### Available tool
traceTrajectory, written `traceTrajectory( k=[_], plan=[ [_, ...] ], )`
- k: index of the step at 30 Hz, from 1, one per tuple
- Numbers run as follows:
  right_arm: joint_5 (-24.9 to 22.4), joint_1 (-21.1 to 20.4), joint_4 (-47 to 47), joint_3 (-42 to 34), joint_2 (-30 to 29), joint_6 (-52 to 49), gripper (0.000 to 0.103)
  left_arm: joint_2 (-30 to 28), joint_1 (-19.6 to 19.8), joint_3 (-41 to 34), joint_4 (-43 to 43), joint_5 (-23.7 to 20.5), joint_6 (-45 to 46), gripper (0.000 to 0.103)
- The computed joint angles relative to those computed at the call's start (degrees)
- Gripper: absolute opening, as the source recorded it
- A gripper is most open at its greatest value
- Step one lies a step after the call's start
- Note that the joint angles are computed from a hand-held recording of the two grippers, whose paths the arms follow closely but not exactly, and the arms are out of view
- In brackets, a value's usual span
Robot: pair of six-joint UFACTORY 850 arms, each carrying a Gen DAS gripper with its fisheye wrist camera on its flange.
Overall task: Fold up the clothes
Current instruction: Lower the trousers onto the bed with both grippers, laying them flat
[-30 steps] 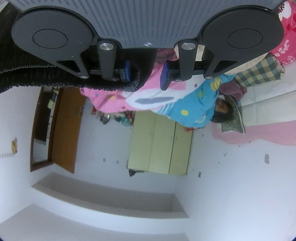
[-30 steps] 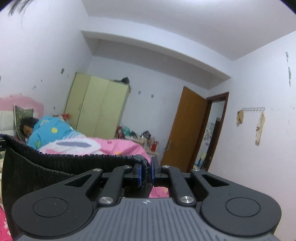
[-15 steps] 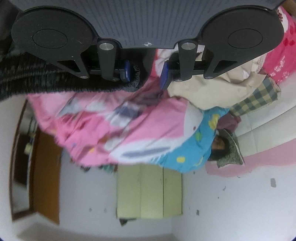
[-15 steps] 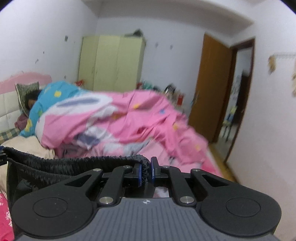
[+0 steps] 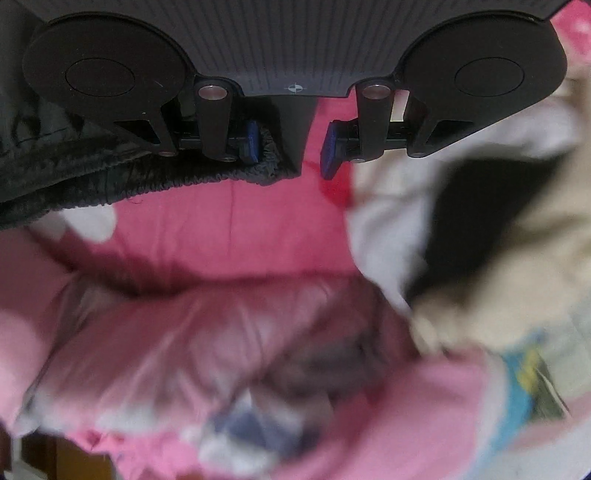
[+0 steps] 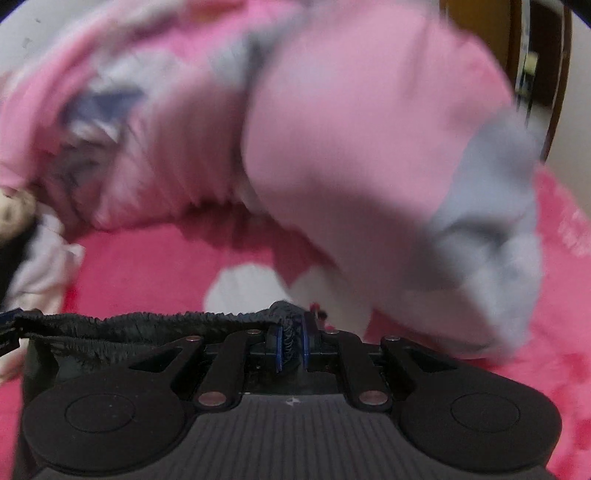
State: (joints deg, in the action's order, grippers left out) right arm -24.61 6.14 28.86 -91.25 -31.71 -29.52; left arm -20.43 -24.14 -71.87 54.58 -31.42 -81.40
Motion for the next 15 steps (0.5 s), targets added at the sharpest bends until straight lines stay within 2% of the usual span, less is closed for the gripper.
traceTrajectory(
  k=[3,4,6,8,9,13,15],
  plan=[
    [-4.7,-0.3,-0.2,-5.2,-6.3,3.3,0.016,-3.0,3.8,-0.4,-13.0,7.1,10.6,0.043],
    [-5.9,-0.4,-0.8,-6.5,-7.8,4.8,0.017,-3.2,4.6,-0.1,-16.4,8.6,13.0,0.05],
    [-7.8,-0.6,-1.1,-8.5,-10.0,6.7,0.022,-2.2,6.1,1.4,-20.1,12.8,15.4,0.057],
    [-7.2,-1.0,2.9,-6.7,-8.5,3.2,0.04,0.1,7.3,3.8,-22.4,16.4,15.5,0.068],
    [-6.8,-1.2,4.9,-5.8,-7.7,1.4,0.051,1.2,7.8,5.0,-23.9,18.2,15.9,0.07],
    [-3.7,-1.9,10.9,-0.8,-3.0,-5.3,0.052,5.5,9.6,9.3,-29.6,23.7,18.4,0.072],
    [-2.2,-2.2,15.5,1.6,-0.8,-9.3,0.052,8.0,10.5,11.5,-29.1,26.3,16.5,0.074]
  ],
)
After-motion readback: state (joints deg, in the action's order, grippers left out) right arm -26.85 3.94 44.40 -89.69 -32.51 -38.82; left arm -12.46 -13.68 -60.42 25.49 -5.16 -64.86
